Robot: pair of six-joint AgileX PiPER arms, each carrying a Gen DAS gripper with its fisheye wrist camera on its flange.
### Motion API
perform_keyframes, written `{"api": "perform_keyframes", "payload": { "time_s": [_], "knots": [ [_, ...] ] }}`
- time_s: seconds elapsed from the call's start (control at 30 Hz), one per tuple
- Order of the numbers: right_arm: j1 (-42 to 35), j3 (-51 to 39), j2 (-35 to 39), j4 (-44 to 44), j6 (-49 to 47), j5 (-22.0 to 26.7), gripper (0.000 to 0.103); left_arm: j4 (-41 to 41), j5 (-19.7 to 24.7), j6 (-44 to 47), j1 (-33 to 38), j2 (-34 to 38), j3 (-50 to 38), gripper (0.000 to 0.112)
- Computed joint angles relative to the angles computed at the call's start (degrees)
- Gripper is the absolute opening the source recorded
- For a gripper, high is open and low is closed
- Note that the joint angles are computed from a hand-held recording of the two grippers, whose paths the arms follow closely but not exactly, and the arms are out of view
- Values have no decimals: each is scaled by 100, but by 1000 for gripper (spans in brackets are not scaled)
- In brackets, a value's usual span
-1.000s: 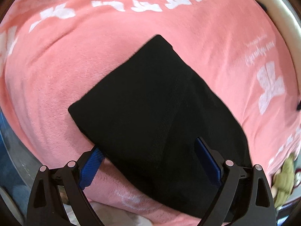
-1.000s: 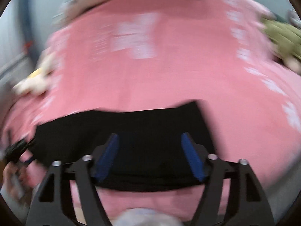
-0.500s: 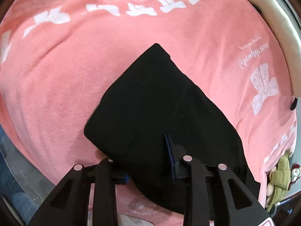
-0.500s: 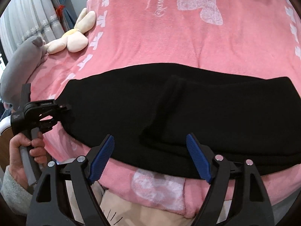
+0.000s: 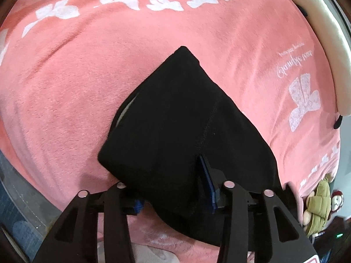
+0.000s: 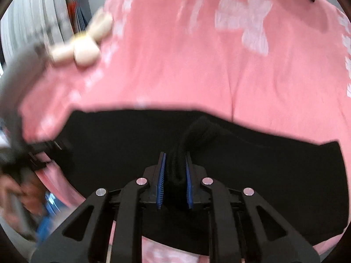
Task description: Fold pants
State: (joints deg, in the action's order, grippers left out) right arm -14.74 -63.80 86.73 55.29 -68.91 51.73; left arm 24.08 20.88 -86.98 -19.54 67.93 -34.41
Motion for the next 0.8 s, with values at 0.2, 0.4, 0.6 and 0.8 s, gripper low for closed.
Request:
{"api": "perform_keyframes", "payload": {
  "time_s": [0.2, 0.4, 0.6, 0.8],
  "knots": [
    [912, 339, 528, -803, 118, -857, 24, 610, 236, -694, -260, 224, -205, 51],
    [525, 992, -248, -229, -342, -784, 56, 335, 380, -410, -221, 373, -411, 56],
    [-470, 1234, -607, -17, -623, -261, 76, 1127, 1236, -840, -803, 507, -902, 19],
    [-1712, 1108, -515, 176, -812, 393, 77, 2005, 2441, -1016, -2047, 430, -2115, 15]
  ]
}}
